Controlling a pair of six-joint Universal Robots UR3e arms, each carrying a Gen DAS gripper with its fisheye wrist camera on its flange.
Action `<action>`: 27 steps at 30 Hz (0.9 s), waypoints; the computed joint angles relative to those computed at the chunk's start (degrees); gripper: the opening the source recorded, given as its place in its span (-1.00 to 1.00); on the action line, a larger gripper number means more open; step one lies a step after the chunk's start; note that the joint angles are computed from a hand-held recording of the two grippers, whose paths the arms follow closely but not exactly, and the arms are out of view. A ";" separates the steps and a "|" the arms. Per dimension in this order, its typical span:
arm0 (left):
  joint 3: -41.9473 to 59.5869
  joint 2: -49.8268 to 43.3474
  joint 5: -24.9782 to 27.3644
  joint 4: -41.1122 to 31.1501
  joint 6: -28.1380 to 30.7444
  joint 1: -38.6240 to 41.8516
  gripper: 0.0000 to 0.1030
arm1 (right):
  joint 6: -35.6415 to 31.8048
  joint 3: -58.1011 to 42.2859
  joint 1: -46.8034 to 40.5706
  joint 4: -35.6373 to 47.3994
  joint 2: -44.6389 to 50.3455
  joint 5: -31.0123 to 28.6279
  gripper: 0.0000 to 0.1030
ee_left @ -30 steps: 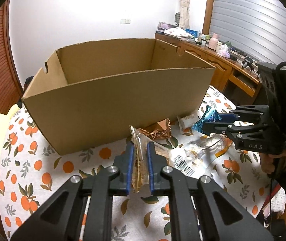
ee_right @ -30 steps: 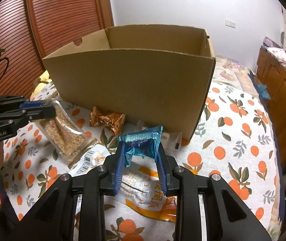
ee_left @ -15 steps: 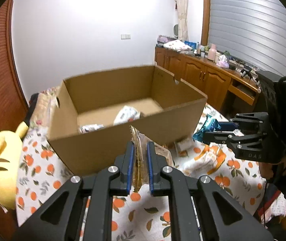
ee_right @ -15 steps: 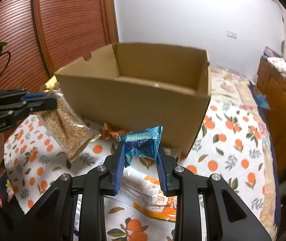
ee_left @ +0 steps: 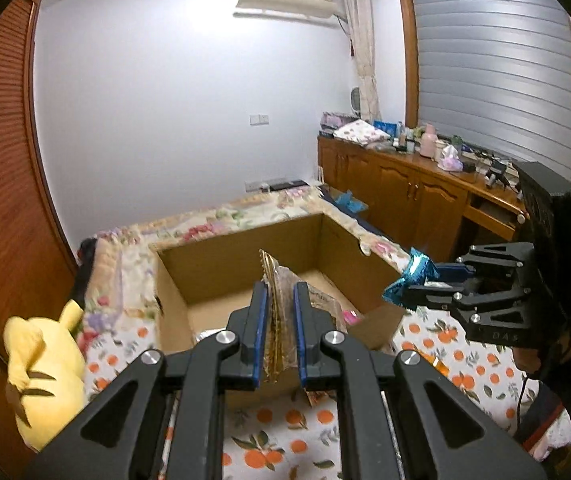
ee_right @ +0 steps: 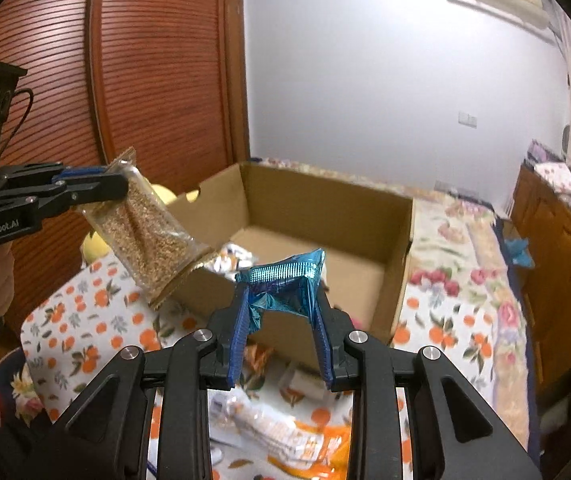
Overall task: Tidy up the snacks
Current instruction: 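Carry both packs over the box and open both tools to drop them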
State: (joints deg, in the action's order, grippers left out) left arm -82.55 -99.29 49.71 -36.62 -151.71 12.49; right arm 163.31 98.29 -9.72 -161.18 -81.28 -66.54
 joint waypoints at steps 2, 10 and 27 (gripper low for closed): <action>2.85 -1.36 0.37 -0.29 -0.75 -0.03 -0.84 | -0.11 -2.04 0.18 0.66 0.75 0.15 -0.45; 14.91 -9.33 3.48 -1.72 -3.23 -0.92 -0.84 | -0.30 -13.56 1.47 4.25 7.91 -0.19 -0.45; 36.84 -27.86 10.24 -8.05 -6.31 -4.24 -0.84 | -0.24 -37.34 3.34 13.86 26.71 -1.08 -0.45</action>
State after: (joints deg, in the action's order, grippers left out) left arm -45.72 -127.14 59.94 -44.67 -158.02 8.25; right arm 163.07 60.95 -6.37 -147.32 -54.57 -67.62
